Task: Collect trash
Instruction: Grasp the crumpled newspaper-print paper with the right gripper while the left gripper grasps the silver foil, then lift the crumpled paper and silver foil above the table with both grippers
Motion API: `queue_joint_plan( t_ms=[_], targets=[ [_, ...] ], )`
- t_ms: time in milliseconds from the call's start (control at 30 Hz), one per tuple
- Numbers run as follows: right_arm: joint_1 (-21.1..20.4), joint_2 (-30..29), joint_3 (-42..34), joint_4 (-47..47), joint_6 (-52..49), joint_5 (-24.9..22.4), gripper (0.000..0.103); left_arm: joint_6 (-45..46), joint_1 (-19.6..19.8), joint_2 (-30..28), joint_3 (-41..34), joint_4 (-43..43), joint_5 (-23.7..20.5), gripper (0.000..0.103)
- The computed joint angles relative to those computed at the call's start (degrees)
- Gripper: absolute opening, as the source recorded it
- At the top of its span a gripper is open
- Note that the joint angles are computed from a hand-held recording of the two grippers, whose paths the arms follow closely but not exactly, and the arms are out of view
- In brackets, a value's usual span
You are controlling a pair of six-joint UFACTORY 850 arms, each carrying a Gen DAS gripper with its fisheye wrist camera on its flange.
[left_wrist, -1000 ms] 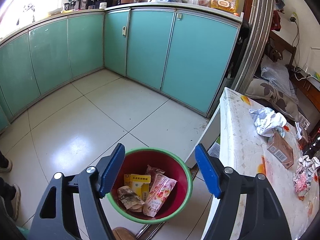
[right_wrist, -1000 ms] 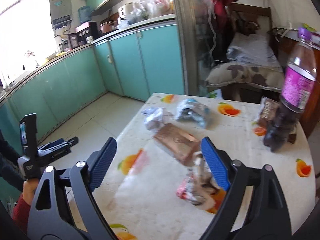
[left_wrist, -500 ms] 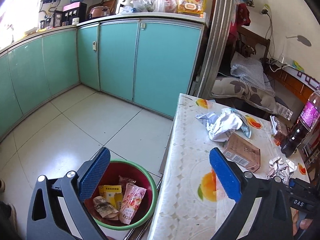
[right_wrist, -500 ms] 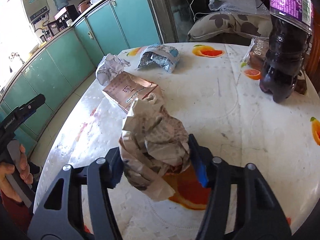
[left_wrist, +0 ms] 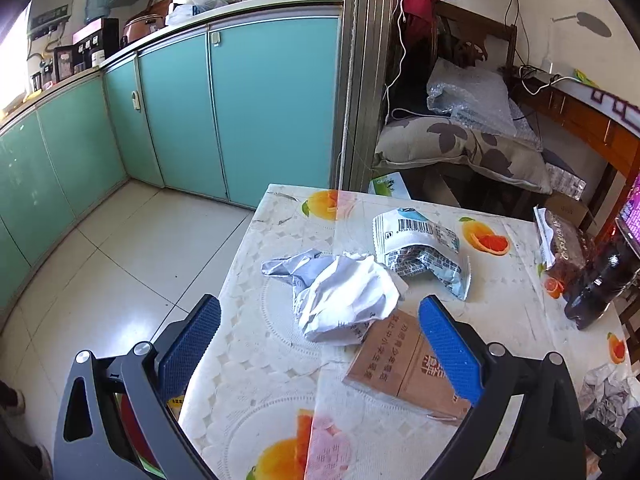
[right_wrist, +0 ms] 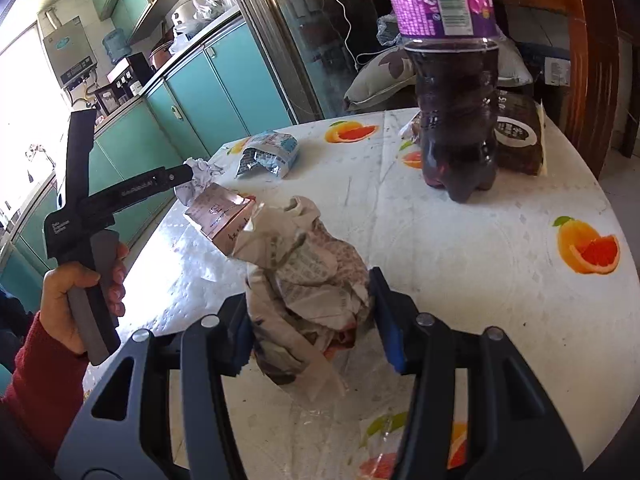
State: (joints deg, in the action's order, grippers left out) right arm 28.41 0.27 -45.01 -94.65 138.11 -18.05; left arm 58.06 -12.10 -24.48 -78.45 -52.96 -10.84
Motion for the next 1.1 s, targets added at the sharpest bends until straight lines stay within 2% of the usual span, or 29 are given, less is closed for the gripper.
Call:
queue_joint_plan(
  t_ms=[133, 200, 267, 333, 367, 700, 1100],
  targets=[
    [-0.5, -0.4, 0.0, -2.6, 2.8, 1.4, 0.050, -13.0, -0.6, -2.6, -3.5, 11.3, -1.4, 0.094],
    [-0.5, -0.3, -0.1, -3.6, 3.6, 1.3, 0.051, -17.6, -0.8, -3.7, -4.8, 15.6, -2.3, 0.088],
    [-0.5, -0.1, -0.1, -5.0, 5.0, 1.0, 0.051, -22.1, -1.0, -4.7, -6.0, 19.6, -3.4, 0.070],
    [-0.4, 0.1, 0.0, -6.2, 6.0, 0.7, 0.051, -22.8, -0.6, -5.6, -7.0, 19.6, -5.8, 0.056],
    [-0.4, 0.1, 0.0, -6.6, 6.3, 0.7, 0.051, -22.6, -0.5, -5.8, -7.3, 19.1, -6.4, 0.055],
    [1.3, 0.1, -1.0, -3.4, 1.8, -1.3, 0.051, -10.6, 1.1, -1.9, -3.7, 8.6, -5.6, 0.052],
    [4.7, -1.8, -4.0, 5.2, -9.5, -5.0, 0.051, 9.8, 3.1, 6.1, 3.9, -8.3, -8.2, 0.052]
  ],
)
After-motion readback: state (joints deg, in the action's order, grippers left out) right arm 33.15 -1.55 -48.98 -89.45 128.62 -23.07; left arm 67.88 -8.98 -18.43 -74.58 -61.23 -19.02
